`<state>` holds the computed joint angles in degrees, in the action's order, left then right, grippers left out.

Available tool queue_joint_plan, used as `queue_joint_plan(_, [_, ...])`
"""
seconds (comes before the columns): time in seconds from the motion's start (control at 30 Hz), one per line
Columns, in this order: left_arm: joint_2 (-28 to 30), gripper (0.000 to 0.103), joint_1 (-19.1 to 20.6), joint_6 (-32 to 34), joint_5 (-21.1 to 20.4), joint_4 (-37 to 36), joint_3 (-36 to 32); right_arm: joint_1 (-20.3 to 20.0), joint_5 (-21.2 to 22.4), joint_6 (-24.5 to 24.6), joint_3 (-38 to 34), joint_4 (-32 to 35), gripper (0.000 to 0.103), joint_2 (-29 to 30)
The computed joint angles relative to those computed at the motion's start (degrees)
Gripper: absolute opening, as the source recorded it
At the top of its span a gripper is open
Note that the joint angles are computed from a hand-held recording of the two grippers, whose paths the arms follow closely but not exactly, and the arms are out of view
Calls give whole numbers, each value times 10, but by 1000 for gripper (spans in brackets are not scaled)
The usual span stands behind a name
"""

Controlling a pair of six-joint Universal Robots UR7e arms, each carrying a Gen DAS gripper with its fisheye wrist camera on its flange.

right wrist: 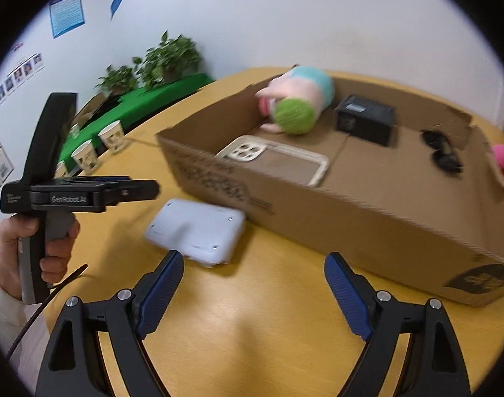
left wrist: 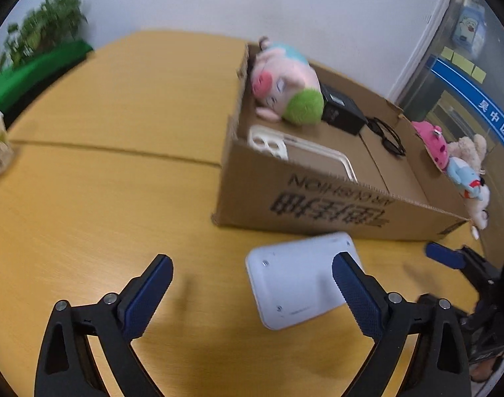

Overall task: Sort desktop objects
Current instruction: 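Move both grippers to the white power bank on the table, then close both grippers on the white power bank and lift it, then carry the power bank into the box, lower it, open both grippers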

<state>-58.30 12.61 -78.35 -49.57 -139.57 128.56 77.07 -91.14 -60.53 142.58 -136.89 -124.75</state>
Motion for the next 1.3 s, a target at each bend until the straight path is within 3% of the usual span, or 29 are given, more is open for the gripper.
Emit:
queue_joint_plan(0.1, [16, 85, 24, 40, -48, -65, 6, 21, -25, -2, 10, -9, 87, 23])
queue_joint_plan(0.13, [22, 75, 30, 51, -61, -78, 3, 25, -32, -4, 13, -11, 87, 29])
queue_joint_plan(0.2, [32, 73, 32, 71, -67, -86, -4, 34, -54, -9, 18, -17, 87, 40])
queue_joint_plan(0.27, [40, 59, 37, 90, -88, -103, -11, 38, -67, -17, 23, -25, 87, 44])
queue_joint_plan(0.43, [71, 56, 32, 128, -106, -133, -29, 1, -51, -30, 20, 6, 87, 16])
queue_joint_plan(0.63, [110, 55, 24, 156, -124, -164, -52, -50, -55, -118, 24, 11, 87, -30])
queue_joint_plan(0.8, [133, 44, 33, 167, -156, -212, -63, -35, -94, -112, 34, -53, 76, 4])
queue_joint_plan(0.83, [138, 43, 34, 168, -156, -212, -68, -34, -97, -107, 31, -51, 71, 11])
queue_joint_plan(1.03, [146, 35, 12, 163, -121, -159, -97, -64, -55, -122, 36, -24, 65, -27])
queue_joint_plan(1.13, [140, 30, -3, 166, -105, -146, -110, -86, -25, -113, 21, 23, 65, -55])
queue_joint_plan(1.3, [131, 30, -29, 192, -57, -121, -150, -80, 23, -106, -2, 53, 65, -104])
